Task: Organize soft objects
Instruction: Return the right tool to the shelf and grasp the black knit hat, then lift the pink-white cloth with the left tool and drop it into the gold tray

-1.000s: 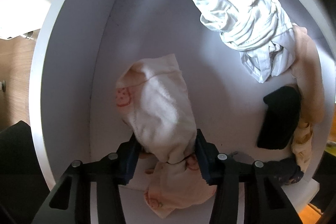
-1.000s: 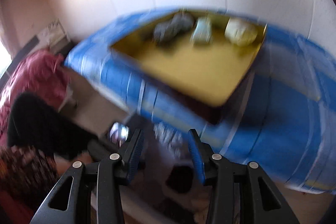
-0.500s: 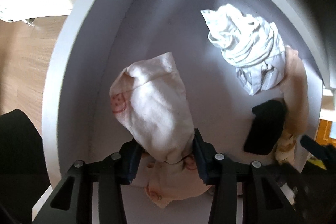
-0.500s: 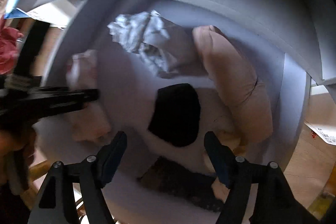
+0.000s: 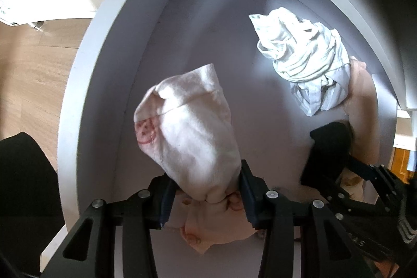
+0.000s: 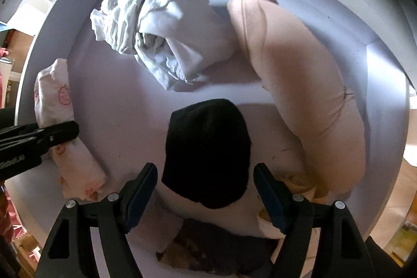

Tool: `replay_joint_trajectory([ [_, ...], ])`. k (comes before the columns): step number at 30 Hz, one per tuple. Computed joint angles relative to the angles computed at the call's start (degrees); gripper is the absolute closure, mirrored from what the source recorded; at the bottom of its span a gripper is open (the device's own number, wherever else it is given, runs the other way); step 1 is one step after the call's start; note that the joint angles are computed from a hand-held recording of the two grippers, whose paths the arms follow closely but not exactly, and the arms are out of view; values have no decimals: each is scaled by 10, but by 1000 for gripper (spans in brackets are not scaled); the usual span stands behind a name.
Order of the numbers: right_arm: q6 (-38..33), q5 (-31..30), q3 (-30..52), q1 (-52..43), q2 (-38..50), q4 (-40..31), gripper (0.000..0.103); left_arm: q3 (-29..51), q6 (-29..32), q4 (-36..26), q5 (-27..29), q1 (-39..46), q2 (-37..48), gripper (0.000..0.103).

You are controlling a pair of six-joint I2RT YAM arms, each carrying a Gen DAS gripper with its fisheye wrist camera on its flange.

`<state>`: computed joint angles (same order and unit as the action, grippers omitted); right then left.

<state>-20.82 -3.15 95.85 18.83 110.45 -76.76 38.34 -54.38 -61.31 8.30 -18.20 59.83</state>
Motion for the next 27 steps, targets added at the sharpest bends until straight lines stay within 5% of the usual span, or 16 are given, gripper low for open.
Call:
replay_joint_trajectory([
  [3,-2,-1,-11,1,-1,8,41,-4,-9,24,3,-21,13,57],
  [7,2,11,-10,-10,0,-1,48,4,-11,35,8,-38,32,39],
  [15,8,18,-6,-50,12,-17,50,14,-17,33,17,-78,81,36],
  [20,10,22,-6,-43,12,-14,50,19,-7,47,15,-84,105,56],
  [27,35,18,-24,-18,3,-8,50,48,1,34,13,-89,112,63],
])
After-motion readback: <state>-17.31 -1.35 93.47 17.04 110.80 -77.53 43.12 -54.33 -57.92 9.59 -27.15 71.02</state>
